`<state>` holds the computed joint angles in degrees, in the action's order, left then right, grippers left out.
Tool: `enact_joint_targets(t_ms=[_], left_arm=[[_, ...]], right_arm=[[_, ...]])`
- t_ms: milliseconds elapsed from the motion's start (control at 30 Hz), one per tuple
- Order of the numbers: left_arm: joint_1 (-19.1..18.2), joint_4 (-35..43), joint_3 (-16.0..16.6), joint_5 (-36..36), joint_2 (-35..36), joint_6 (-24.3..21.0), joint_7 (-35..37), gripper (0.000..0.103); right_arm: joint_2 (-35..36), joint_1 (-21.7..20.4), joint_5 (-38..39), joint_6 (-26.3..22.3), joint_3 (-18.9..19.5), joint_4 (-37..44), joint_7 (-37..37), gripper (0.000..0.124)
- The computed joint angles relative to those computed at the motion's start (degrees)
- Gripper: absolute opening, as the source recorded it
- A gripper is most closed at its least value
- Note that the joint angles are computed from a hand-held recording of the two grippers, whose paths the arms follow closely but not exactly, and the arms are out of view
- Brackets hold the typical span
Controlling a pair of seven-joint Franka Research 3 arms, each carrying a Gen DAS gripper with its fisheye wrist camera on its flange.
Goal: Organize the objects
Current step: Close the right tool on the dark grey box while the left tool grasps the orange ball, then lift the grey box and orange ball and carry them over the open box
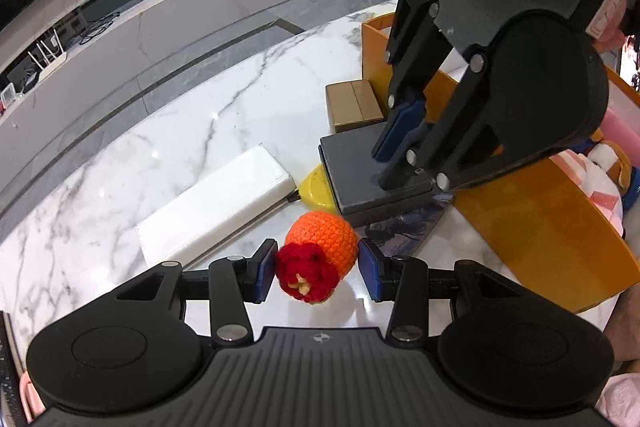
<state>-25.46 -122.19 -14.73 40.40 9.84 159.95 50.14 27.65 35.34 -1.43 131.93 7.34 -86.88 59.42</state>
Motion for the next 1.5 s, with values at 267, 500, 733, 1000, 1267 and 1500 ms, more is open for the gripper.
enact_joint_targets(t_ms=[267, 500, 733, 1000, 1267, 1500], left_arm=[[-0.5, 2.8, 0.2, -0.5, 2.2, -1.1, 0.2, 0.05], [-0.4, 3.9, 0.1, -2.4, 2.9, -0.9, 2.4, 0.05], [-0.1, 4.0, 0.2, -4.7, 3.2, -1.4, 3.6, 0.05], [0.0, 3.7, 0.4, -4.7, 2.7, -1.5, 3.5, 0.05], [0.3, 3.7, 0.1, -5.6, 2.5, -1.5, 4.4, 0.05], [0.4, 3.7, 0.3, -5.5, 2.4, -1.7, 4.6, 0.05]], right_arm=[[3.2, 0.9, -3.3, -4.5, -1.8, 4.6, 1.4, 0.08], [5.3, 0.3, -3.3, -4.6, -1.4, 6.5, -0.8, 0.08], [9.3, 1.4, -3.3, -6.4, -1.8, 11.9, -2.2, 0.081], [10.5, 1.8, -1.7, -9.5, -1.6, 14.3, -3.3, 0.078], [11.5, 2.0, -2.2, -9.4, -2.0, 15.6, -4.9, 0.079], [13.7, 2.9, -3.8, -11.0, -3.3, 17.6, -3.5, 0.079]])
